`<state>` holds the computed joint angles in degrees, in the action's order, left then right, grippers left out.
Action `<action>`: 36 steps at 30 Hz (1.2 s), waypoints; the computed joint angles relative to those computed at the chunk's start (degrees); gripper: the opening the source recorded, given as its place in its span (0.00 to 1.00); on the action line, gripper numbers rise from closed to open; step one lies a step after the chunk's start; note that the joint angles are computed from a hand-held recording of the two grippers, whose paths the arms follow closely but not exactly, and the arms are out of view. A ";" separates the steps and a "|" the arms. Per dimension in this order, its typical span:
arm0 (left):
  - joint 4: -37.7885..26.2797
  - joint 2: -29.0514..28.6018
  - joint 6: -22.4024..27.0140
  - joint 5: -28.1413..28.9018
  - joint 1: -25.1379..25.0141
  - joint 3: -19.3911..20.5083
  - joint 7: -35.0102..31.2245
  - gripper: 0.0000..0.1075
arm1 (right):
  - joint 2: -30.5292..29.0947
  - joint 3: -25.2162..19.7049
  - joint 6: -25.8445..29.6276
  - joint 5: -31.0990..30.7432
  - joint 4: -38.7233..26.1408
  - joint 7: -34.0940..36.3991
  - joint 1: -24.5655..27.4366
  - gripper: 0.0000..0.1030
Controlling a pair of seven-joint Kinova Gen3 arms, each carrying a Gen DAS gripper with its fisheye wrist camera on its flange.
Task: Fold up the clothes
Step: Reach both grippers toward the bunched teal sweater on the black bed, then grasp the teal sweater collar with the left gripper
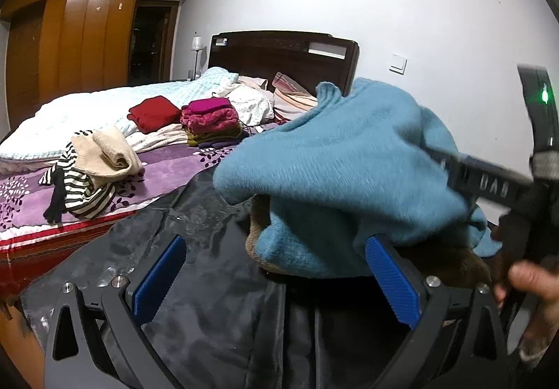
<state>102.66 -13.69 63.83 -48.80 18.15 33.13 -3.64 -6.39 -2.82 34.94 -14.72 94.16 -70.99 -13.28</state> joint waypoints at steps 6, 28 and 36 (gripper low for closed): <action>-0.53 0.43 0.62 0.52 0.35 -0.42 -0.51 0.96 | -1.02 -1.20 -2.05 3.97 3.37 -2.35 0.53 0.99; 0.08 -6.08 -8.65 13.40 -4.51 -11.77 -15.42 0.96 | -1.65 -2.86 -4.51 15.05 11.50 -6.92 0.72 0.99; -1.34 -4.54 -14.24 17.06 -7.74 -13.88 -25.90 0.96 | -2.10 -0.09 -3.89 11.38 12.56 -2.68 0.24 0.99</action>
